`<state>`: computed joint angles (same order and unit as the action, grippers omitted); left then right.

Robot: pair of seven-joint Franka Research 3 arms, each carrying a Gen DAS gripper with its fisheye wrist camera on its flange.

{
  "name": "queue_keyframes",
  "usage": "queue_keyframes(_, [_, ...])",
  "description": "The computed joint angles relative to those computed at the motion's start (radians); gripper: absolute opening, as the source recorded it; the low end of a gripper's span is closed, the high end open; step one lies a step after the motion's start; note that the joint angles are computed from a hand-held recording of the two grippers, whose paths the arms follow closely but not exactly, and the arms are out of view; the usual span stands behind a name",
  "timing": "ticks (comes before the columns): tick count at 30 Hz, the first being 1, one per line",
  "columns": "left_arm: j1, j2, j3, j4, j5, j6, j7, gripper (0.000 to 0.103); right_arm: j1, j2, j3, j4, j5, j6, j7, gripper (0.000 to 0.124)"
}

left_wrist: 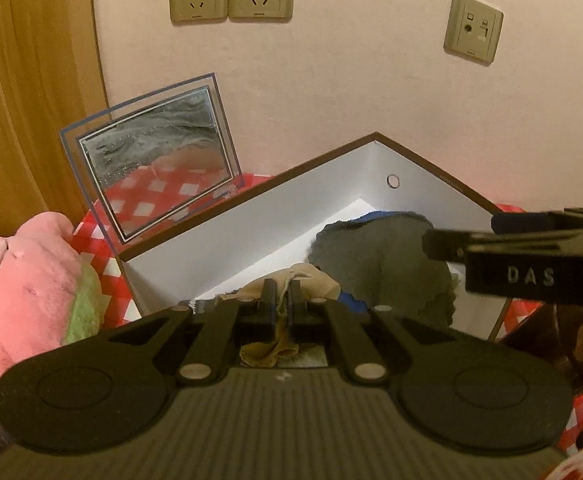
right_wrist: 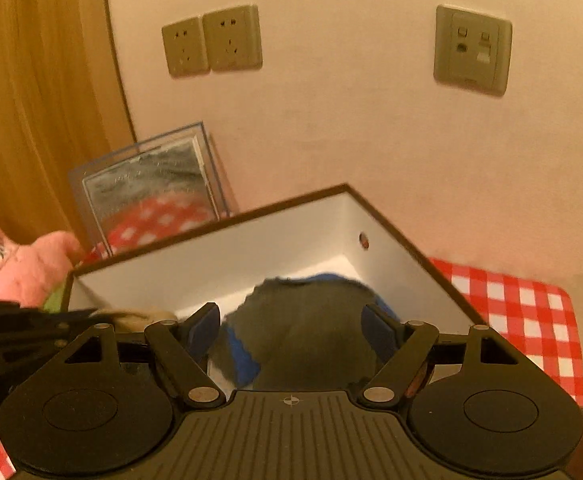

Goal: Organize soft objects
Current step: 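Carry the cloths and sock over the box and open both tools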

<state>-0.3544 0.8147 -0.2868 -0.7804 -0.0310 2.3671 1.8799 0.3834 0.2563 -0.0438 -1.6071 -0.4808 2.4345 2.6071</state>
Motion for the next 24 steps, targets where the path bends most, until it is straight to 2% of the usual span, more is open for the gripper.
queue_keyframes(4, [-0.001,0.016,-0.010,0.028,-0.007,-0.020,0.021,0.007,-0.004,-0.006,0.008,-0.006,0.027,-0.011,-0.021,0.077])
queue_keyframes(8, [0.004,0.001,-0.008,0.001,-0.015,0.004,0.019,0.025,-0.008,-0.017,0.020,-0.016,0.062,-0.018,-0.060,0.077])
queue_keyframes(10, [0.013,-0.016,-0.015,-0.027,-0.023,0.016,0.027,0.028,-0.011,-0.020,0.027,-0.018,0.082,-0.017,-0.089,0.077])
queue_keyframes(14, [0.018,-0.032,-0.011,-0.045,-0.020,0.005,0.024,0.028,-0.008,-0.027,0.035,-0.026,0.106,-0.017,-0.122,0.077])
queue_keyframes(24, [0.055,-0.131,-0.018,-0.195,-0.025,0.040,0.015,0.029,0.003,-0.054,0.042,-0.059,0.110,-0.006,-0.114,0.077])
